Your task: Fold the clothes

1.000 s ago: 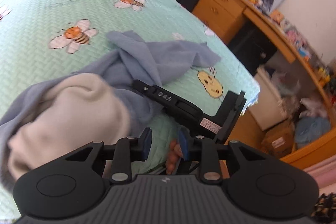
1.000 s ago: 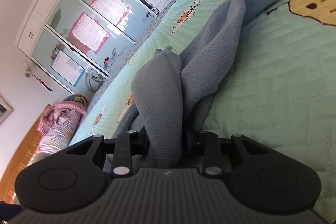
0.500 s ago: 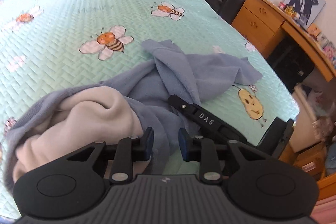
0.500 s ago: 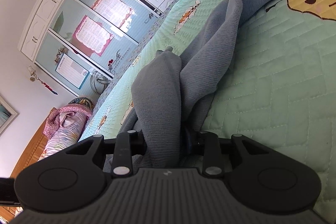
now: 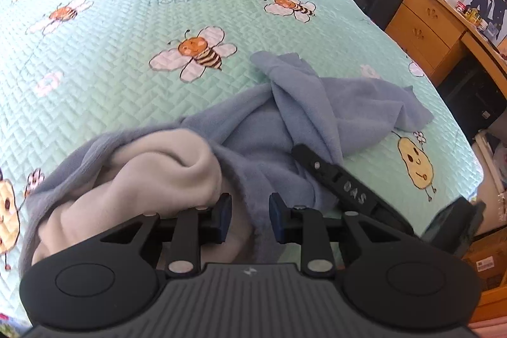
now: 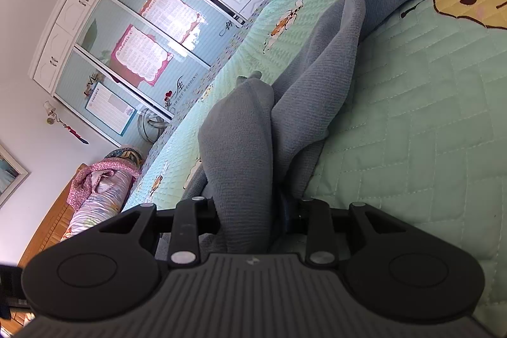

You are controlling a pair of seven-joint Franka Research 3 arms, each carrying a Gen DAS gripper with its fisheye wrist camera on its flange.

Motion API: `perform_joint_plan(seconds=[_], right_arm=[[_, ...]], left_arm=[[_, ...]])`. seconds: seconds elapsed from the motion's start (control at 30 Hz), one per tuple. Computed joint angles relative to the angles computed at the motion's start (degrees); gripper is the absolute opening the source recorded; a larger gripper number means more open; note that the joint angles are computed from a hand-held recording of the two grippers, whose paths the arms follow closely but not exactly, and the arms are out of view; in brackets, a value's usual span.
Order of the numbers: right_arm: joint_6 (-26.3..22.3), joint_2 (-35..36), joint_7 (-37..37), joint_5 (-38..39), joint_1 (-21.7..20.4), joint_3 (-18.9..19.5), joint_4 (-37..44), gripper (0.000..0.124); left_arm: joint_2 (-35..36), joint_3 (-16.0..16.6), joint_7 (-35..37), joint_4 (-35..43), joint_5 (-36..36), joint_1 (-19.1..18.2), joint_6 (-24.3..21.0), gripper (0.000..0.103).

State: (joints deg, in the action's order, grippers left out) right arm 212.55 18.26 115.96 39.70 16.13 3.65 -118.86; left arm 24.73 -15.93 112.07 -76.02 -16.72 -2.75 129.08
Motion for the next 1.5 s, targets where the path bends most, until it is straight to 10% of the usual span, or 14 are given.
perform_joint_plan(seconds=[0.23,0.33,0.67,0.9,1.1,1.3,1.5], right_arm=[[0.3,0.3,0.7,-1.3,-0.5,0.2,0.1,0.036],[0.8,0.1,2.6,-3.5,-1.5,0.7,-0.8,0.036],[-2.6,-1.0,0.0,-0.5,0.1,-0.8,-0.1,0.037],[-8.7,-5.8,1.7,7.7,1.2,-1.5,0.4,0.052],[-11.9,-6.0,-33.8,37.0,12.7,-9.8,9.4,0.061],[-22.5,-8.6,-15.7,14.9,-4.0,8.5,4.1,0.086],[-28.9,-5.2,3.7,-3.3,7.2,-3.9,6.8,0.086]], left_arm=[[9.3,1.5,-8.5,11.9,6.2,-3.4,-5.2,0.025],[7.2,-1.0,-5.2,8.8,1.6,0.3,-3.8,0.005],[-4.3,-1.5,4.1,-1.7,-17.2,10.6,9.2,0.004],[-3.8,2.0,-2.4,3.7,-25.8,14.9,11.9,0.004],[-2.0,3.9,-9.1,3.5,-17.6,16.2,6.9,0.005],[-3.2,4.5,-8.1,-0.5,-15.7,17.1,3.5,0.005],[-2.5,3.5,-4.6,1.3,-17.1,17.7,1.0,0.005]])
